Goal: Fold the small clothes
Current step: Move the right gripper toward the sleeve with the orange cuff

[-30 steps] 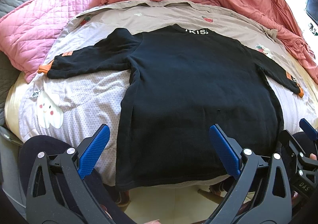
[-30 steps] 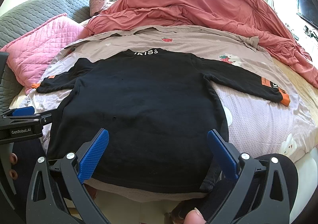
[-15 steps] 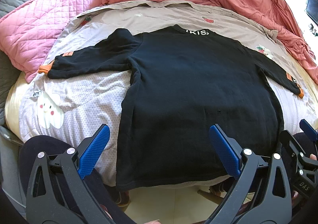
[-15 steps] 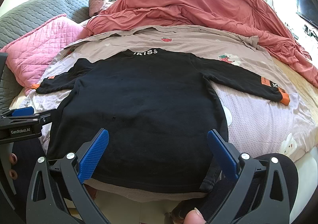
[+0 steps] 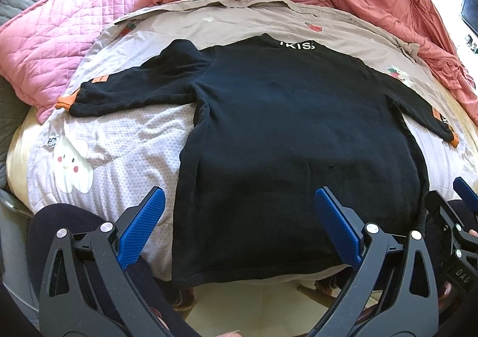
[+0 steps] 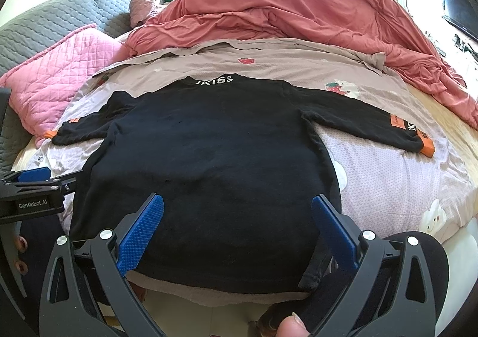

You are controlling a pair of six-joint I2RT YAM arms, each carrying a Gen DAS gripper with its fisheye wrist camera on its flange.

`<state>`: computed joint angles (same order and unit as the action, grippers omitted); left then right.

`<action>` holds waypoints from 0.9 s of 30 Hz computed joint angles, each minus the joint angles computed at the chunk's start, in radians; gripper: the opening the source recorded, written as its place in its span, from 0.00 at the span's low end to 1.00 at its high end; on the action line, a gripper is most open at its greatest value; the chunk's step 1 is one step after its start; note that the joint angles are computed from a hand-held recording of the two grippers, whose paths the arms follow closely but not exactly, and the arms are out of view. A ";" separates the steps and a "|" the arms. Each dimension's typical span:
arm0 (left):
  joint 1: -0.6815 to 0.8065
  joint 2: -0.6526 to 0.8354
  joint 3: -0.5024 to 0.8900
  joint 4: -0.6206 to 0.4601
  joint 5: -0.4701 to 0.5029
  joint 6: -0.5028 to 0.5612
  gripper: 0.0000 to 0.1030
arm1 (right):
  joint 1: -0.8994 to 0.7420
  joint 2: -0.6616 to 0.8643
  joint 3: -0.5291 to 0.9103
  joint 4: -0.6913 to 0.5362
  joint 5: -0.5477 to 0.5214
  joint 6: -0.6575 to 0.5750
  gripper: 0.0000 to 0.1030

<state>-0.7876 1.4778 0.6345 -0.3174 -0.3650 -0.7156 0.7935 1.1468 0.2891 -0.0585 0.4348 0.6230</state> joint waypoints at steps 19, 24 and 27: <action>0.049 0.215 0.273 0.006 -0.020 0.097 0.91 | -0.223 0.099 0.107 0.072 -0.069 -0.169 0.96; 0.066 0.280 0.356 -0.010 -0.016 0.112 0.91 | -0.309 0.181 0.167 0.089 -0.096 -0.222 0.96; 0.076 0.313 0.402 -0.017 -0.019 0.124 0.91 | -0.354 0.233 0.204 0.107 -0.117 -0.251 0.96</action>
<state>-0.7112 1.7907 1.0361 -0.3347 -0.3838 -0.5921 0.4392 1.3802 0.4933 0.0489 0.3178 0.3718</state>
